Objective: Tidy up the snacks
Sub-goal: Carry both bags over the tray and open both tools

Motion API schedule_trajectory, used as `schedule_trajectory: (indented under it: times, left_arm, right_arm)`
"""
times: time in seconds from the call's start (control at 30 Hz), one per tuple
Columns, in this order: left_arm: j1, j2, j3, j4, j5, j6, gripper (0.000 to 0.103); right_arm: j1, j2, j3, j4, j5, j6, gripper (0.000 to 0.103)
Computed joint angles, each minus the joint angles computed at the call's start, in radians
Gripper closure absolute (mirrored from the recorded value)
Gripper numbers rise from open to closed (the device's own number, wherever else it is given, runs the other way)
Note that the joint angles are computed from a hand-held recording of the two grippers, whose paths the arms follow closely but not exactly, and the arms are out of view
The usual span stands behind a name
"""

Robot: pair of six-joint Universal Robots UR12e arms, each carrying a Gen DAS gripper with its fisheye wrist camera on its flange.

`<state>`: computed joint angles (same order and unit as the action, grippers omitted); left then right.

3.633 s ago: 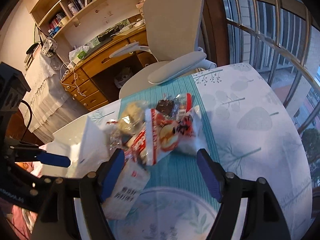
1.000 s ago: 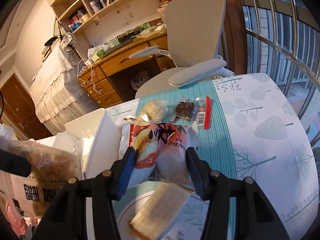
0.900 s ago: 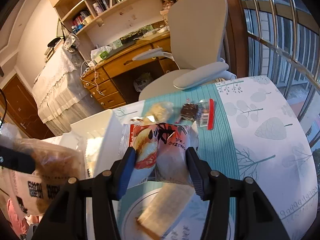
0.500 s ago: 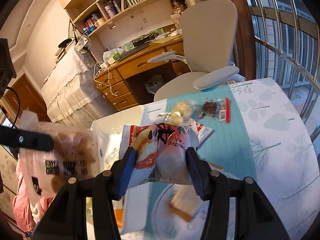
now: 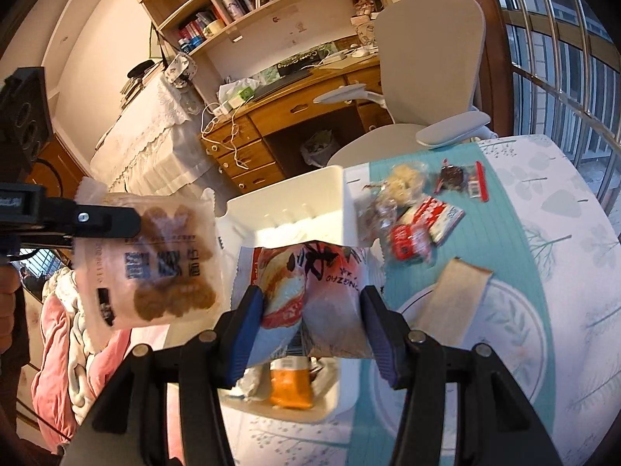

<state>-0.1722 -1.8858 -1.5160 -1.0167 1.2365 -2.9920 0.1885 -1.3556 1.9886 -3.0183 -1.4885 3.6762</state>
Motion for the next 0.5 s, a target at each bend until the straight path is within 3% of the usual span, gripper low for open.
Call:
schedule_trajectory:
  times: [0.27, 0.37, 0.43, 0.5]
  left_arm:
    - [0.049, -0.006, -0.035, 0.015, -0.017, 0.011, 0.068]
    - [0.059, -0.008, -0.042, 0.007, -0.034, 0.022, 0.057]
    - [0.067, -0.004, -0.051, 0.010, -0.064, 0.034, 0.038]
    - [0.070, -0.001, -0.055, 0.014, -0.075, 0.047, 0.037]
  right_arm:
    - [0.053, 0.019, -0.035, 0.036, -0.038, 0.025, 0.051]
    - [0.067, 0.025, -0.046, 0.056, -0.048, 0.046, 0.048]
    - [0.074, 0.026, -0.051, 0.074, -0.059, 0.063, 0.048]
    - [0.079, 0.026, -0.055, 0.101, -0.069, 0.080, 0.045]
